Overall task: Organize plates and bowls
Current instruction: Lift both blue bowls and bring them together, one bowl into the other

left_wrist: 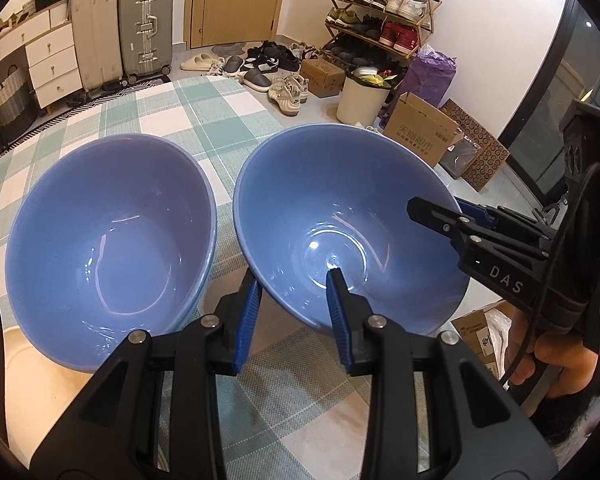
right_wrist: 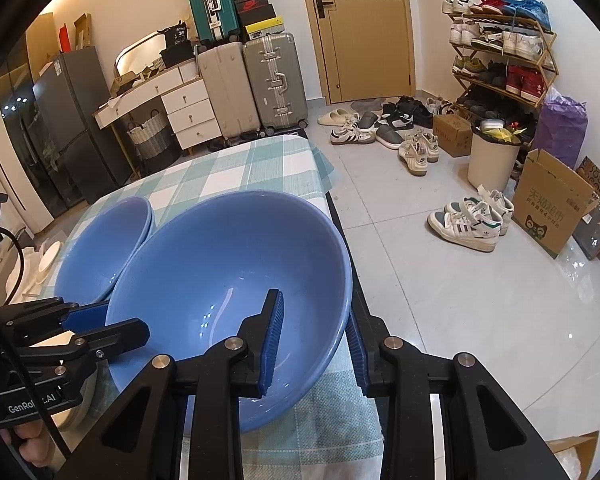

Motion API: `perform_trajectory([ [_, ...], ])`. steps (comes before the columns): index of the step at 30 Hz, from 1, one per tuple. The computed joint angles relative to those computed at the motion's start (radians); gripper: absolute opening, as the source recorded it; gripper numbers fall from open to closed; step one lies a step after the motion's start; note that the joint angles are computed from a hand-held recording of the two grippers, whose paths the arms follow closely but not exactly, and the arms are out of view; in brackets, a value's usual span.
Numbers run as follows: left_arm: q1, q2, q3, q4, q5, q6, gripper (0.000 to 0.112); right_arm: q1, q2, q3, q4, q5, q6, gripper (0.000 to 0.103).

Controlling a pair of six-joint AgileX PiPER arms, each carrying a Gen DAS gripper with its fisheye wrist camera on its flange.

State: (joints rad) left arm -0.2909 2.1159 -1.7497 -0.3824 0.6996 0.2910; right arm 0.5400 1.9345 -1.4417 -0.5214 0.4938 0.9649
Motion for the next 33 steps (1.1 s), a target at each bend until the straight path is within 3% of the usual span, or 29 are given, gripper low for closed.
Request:
perform_trajectory([
  [20,0.052,-0.207,0.196,-0.118,-0.056,0.142,0.03,0.107,-0.074,-0.019,-0.167,0.116,0.147,0.031],
  [33,0.125,-0.339,0.278,-0.187,-0.044,0.22,0.03,0.198,-0.071,-0.109,-0.224,0.218,0.179,0.031],
])
